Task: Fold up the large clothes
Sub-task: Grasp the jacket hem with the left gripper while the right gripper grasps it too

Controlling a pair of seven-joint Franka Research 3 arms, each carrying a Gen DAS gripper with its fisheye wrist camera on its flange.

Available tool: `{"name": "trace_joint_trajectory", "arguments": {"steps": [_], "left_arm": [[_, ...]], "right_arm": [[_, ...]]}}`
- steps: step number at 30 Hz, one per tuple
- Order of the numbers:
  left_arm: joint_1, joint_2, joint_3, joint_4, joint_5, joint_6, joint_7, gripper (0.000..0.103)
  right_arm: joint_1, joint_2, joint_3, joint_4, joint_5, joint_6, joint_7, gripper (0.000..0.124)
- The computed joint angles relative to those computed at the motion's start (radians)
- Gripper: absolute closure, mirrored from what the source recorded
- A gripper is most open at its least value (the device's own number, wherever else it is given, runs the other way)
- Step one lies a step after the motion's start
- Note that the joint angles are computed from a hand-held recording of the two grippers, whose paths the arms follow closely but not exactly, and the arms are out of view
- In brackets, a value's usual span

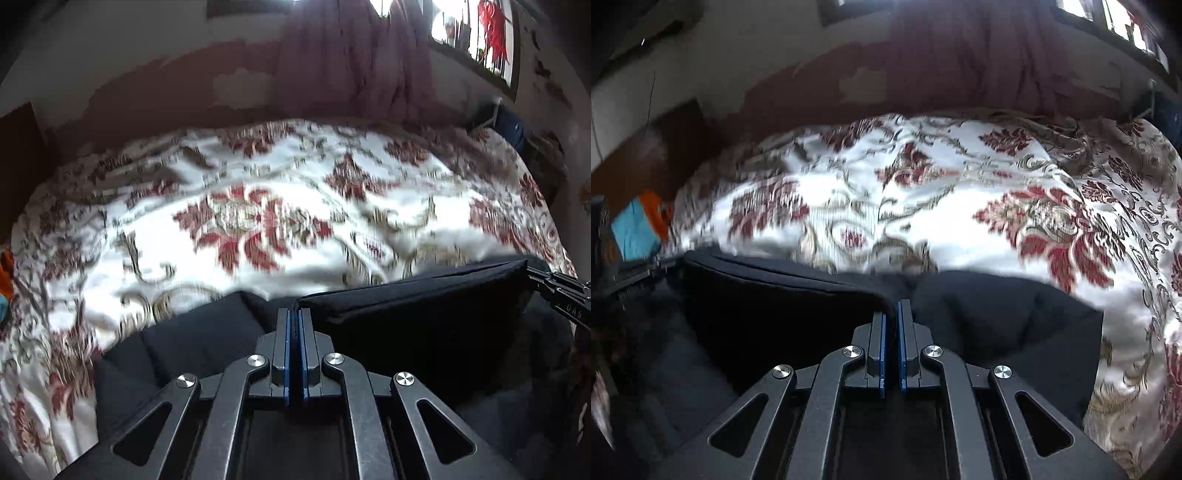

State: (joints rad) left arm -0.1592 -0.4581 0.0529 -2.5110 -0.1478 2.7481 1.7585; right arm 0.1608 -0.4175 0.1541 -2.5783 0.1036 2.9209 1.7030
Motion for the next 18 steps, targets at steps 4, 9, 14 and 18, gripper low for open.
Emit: {"name": "trace_joint_trajectory", "arguments": {"steps": [4, 9, 14, 18], "left_arm": [[0.003, -0.008, 0.004, -0.014, -0.007, -0.053, 0.005, 0.098], [0.038, -0.003, -0.042, -0.038, 0.054, -0.092, -0.02, 0.098], [0.094, 0.023, -0.126, -0.055, 0.201, -0.056, -0.119, 0.098], [0.011, -0.019, -0.03, -0.072, 0.121, -0.031, -0.055, 0.097]], "right_arm": [[-0.033, -0.004, 0.037, -0.011, -0.061, -0.046, 0.02, 0.12], [-0.073, 0.024, 0.087, -0.024, -0.153, -0.049, 0.072, 0.12], [-0.062, 0.015, 0.08, -0.04, -0.218, -0.018, 0.122, 0.119], [0.101, -0.069, -0.095, -0.076, -0.02, -0.008, -0.029, 0.115]]}}
